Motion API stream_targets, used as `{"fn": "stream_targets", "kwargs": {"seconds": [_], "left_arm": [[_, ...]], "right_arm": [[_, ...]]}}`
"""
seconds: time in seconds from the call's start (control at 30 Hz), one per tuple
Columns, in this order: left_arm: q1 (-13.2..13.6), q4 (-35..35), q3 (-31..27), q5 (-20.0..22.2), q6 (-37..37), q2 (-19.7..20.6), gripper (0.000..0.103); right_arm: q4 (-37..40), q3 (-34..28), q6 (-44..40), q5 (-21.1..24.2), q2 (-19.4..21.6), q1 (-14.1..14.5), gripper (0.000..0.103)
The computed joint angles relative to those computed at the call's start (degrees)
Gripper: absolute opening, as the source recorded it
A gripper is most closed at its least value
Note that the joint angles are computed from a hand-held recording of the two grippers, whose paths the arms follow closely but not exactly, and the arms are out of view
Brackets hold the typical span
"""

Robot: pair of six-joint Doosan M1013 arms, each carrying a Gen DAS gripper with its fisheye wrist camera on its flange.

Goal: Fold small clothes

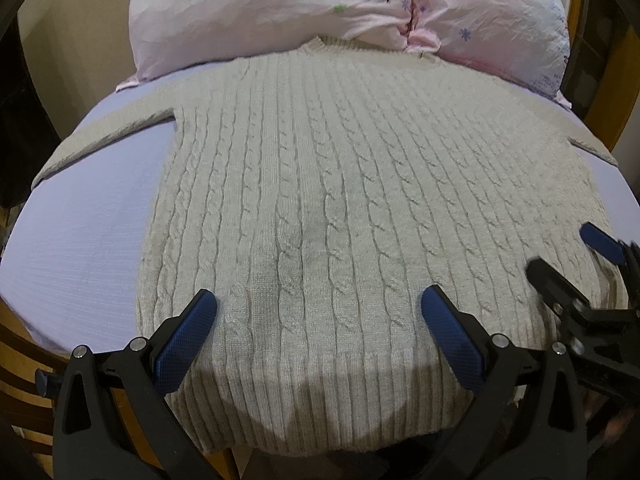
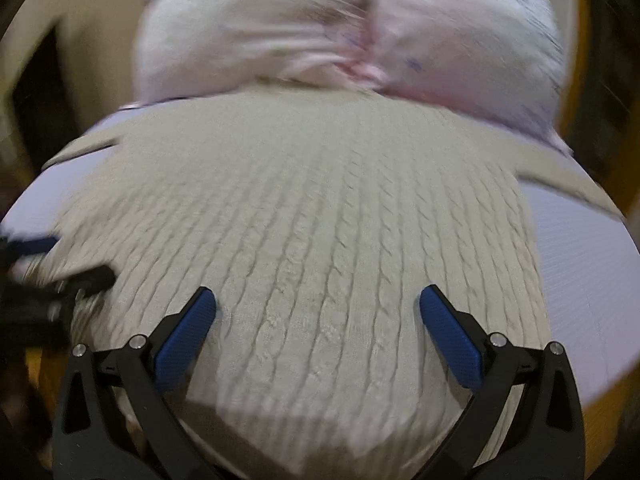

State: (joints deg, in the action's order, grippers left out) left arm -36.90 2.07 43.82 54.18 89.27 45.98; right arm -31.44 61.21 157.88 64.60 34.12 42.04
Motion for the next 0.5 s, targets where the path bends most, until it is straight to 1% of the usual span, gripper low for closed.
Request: {"fn": "stream_targets", "kwargs": {"seconds": [0.03, 0.07, 0.17, 0.2, 0.23, 0.27, 0.3, 0.33, 0.37, 0.4, 0.43, 0.5], "left_arm": [[-0.06, 0.11, 0.7, -0.72, -0.02, -0.36, 0.102], [0.01, -0.14, 0.58, -0.94, 0.37, -0.32, 0.102], [0.36, -2.28, 0.22, -1.47, 2.28, -0.18, 0.102], [0.91, -5.52, 0.13, -2.98, 4.68, -0.24, 0.102], [1.38, -8.26, 0.12, -4.37, 6.62, -0.3, 0.102], [1.84, -11.29, 0.69, -6.34, 8.79, -0.66, 0.102], [2.63, -16.31, 0.9, -9.06, 12.49, -0.8, 0.102], [3.16, -19.49, 0.76, -10.47, 14.82, -0.72, 0.102], [3.7, -22.46, 0.35, -11.59, 16.75, -0.51, 0.102], [4.49, -25.81, -0.87, -12.41, 18.11, 0.15, 0.102], [5.12, -28.1, -1.8, -12.68, 18.75, 0.65, 0.102], [6.63, -31.66, -5.85, -11.59, 18.01, 2.74, 0.102]], "right_arm": [[0.29, 2.61, 0.3, -3.16, -1.77, -0.55, 0.101], [-0.73, 4.73, 3.24, -4.44, -3.5, -1.11, 0.101], [-9.6, 10.43, 18.02, -2.95, -8.47, -2.55, 0.101], [-12.02, 12.63, 23.52, -1.52, -10.42, -3.59, 0.101], [-12.73, 14.94, 29.03, 0.9, -12.54, -5.39, 0.101], [-12.31, 16.37, 31.53, 1.76, -13.71, -6.52, 0.1], [-11.2, 18.05, 34.83, 2.85, -15.11, -8.32, 0.092], [-9.72, 20.63, 39.15, 3.19, -17.01, -10.75, 0.08], [-8.68, 22.63, 42.32, 2.86, -18.33, -12.58, 0.075], [-6.52, 25.1, 46.0, 2.58, -19.91, -15.2, 0.069], [-5.02, 26.8, 48.14, 2.19, -20.74, -16.79, 0.065], [-2.32, 29.83, 51.12, 0.08, -22.28, -19.91, 0.059]]}}
